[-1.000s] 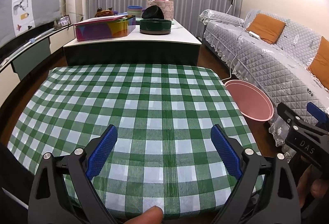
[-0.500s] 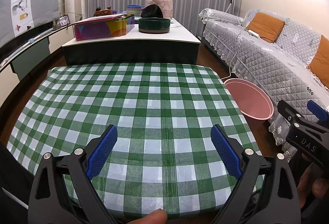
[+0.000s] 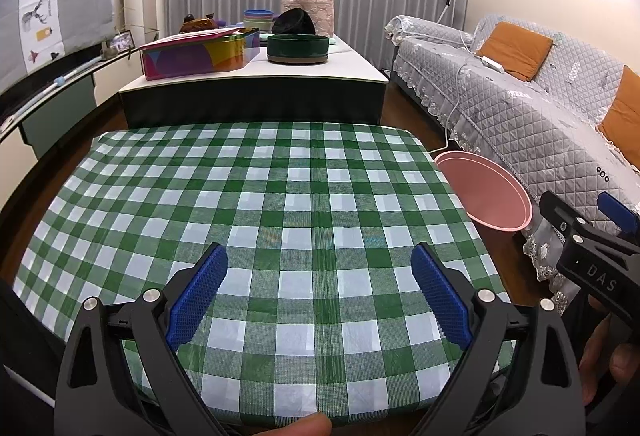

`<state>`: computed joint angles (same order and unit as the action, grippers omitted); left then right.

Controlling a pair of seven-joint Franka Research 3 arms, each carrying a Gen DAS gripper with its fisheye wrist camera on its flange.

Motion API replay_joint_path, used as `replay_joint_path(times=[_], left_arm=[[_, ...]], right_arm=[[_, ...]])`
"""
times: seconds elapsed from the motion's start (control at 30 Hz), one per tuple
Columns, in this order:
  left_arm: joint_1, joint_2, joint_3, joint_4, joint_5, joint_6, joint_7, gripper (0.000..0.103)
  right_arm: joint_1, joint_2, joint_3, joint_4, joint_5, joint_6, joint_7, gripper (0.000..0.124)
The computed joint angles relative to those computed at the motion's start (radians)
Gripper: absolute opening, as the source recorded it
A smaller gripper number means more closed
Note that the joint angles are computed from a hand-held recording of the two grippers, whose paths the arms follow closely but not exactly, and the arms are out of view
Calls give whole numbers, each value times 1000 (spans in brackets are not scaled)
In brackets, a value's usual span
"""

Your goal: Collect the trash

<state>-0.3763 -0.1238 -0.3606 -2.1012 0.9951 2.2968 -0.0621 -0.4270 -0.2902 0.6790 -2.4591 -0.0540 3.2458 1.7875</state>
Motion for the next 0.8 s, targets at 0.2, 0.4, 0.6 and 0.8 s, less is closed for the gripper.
replay_joint_path(times=[0.2,0.4,0.6,0.8], left_arm=[[-1,1,0,0,-2,1,0,90],[-2,2,0,1,-2,1,0,91],[-3,3,0,2,-2,4,-2,91],[-9,19,-3,16,8,-7,-5,93]], right_arm=[[0,0,0,1,-2,-1,1,98],[1,1,-2,2,-4,-2,4,98],[6,1,-9,1,-6,-1,4,98],[9,1,-11,2,-7,-3,5,98]])
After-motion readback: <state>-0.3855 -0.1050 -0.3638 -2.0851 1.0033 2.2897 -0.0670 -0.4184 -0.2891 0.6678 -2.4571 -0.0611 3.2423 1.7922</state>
